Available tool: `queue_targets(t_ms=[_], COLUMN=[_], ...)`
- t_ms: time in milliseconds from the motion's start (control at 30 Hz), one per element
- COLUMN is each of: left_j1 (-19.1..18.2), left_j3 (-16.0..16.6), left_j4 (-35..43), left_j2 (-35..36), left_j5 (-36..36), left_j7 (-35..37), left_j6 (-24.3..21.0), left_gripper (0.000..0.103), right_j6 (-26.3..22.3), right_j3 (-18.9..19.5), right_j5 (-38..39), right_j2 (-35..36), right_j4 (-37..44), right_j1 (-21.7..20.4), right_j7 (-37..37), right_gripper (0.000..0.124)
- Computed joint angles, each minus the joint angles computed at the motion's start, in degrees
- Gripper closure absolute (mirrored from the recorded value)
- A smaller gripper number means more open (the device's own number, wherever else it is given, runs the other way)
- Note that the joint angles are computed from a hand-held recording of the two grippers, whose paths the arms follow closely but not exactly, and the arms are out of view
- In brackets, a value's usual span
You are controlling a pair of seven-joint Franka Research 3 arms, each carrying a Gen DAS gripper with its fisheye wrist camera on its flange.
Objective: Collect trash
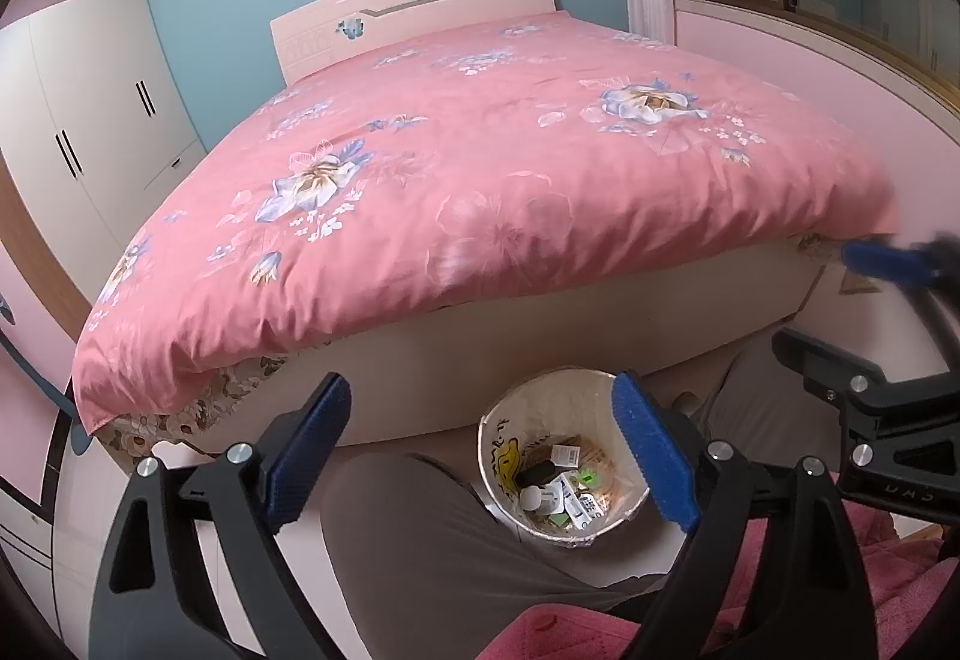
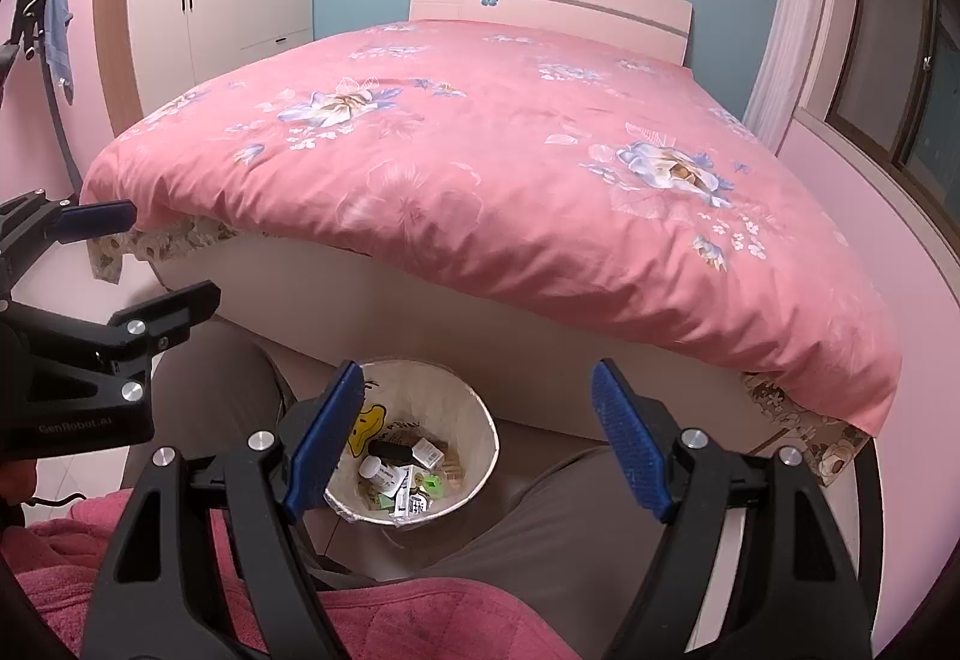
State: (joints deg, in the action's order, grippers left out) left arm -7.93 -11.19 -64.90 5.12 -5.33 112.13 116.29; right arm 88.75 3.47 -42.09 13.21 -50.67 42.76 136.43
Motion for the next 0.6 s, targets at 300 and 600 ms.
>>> queue_targets(t_ms=[300, 600], left_j1=[0.0, 0.1], left_j3=[0.0, 0.1], left_j4=[0.2, -0.6], left_j2=[0.2, -0.3], left_j5=[0.4, 0.8], left_j7=[-0.1, -0.4], left_j6=[-0.3, 0.3], left_gripper=[0.012, 0.011], right_j6=[-0.2, -0.1], right_j3=[0.0, 0.0], right_j5=[0.4, 0.9], right_j2=[0.2, 0.1], right_j4=[0.2, -0.1], right_j1=[0.0, 0.1], right_j7=[0.1, 0.5], right_gripper=[0.046, 0.046])
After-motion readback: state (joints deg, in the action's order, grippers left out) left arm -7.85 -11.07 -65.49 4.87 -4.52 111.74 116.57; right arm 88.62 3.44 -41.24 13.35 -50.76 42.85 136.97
